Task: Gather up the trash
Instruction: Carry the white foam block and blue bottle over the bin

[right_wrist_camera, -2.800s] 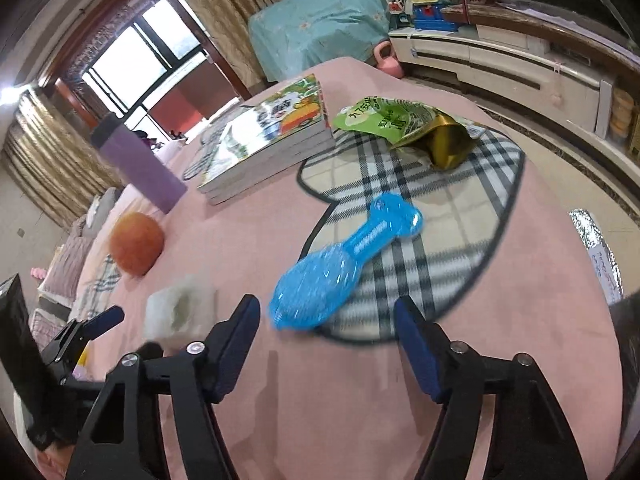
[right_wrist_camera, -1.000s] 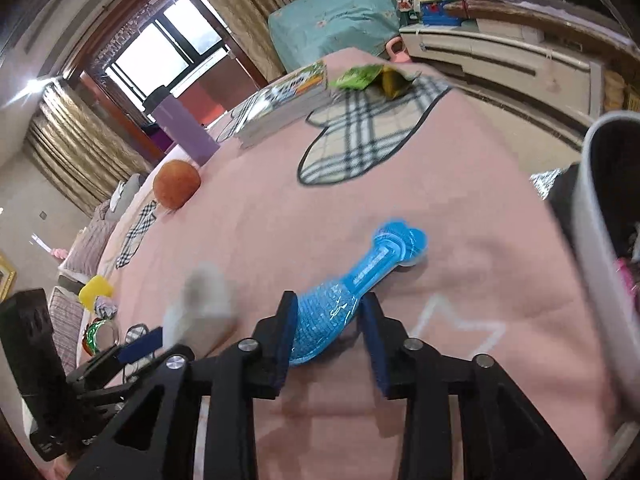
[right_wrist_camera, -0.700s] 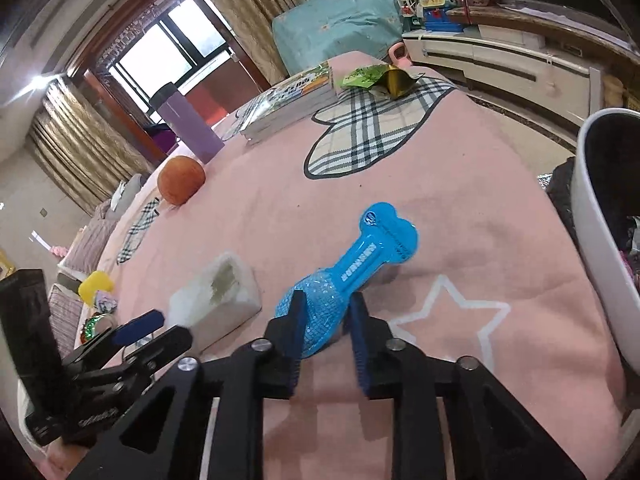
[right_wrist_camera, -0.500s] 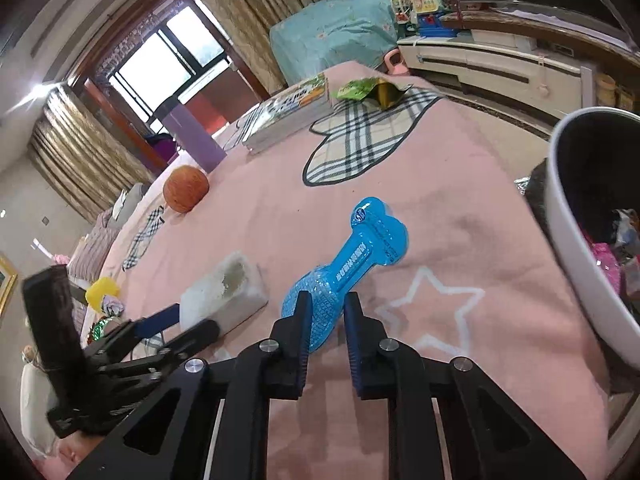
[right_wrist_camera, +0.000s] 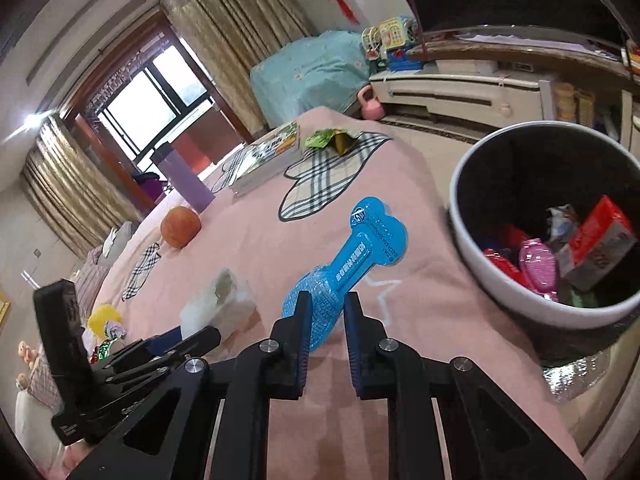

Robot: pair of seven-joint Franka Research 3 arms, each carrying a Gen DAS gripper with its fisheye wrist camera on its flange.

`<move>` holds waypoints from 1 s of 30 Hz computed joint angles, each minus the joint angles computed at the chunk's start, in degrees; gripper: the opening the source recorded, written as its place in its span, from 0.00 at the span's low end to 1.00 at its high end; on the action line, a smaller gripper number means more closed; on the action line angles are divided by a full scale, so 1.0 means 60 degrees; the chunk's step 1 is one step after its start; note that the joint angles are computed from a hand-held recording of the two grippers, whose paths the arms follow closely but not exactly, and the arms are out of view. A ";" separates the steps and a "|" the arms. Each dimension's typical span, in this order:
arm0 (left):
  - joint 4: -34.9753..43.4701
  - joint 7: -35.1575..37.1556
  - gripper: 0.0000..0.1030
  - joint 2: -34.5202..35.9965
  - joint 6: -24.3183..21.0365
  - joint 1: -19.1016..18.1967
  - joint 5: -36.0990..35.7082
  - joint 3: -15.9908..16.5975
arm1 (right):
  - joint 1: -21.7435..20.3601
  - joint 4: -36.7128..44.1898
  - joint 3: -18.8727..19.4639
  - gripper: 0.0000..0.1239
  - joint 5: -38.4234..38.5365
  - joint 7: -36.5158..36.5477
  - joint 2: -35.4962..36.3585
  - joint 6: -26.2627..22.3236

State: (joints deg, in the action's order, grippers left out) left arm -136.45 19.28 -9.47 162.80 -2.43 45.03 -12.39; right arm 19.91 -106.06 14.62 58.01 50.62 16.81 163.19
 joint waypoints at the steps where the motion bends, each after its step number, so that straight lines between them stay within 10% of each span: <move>1: 0.0084 -0.0041 0.47 0.0020 -0.0044 -0.0025 0.0082 -0.0069 | -0.0018 -0.0096 0.0001 0.13 0.0059 -0.0051 -0.0081 0.0097; 30: 0.2050 0.0947 0.47 0.1417 -0.0926 -0.1471 -0.0087 -0.0114 | -0.0282 -0.1434 -0.0761 0.13 0.3768 -0.2815 -0.1466 0.1226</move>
State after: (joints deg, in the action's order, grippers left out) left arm -124.15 24.97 -0.97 157.25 -11.26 44.51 -13.07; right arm 18.22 -114.66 10.06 80.61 33.73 8.01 170.55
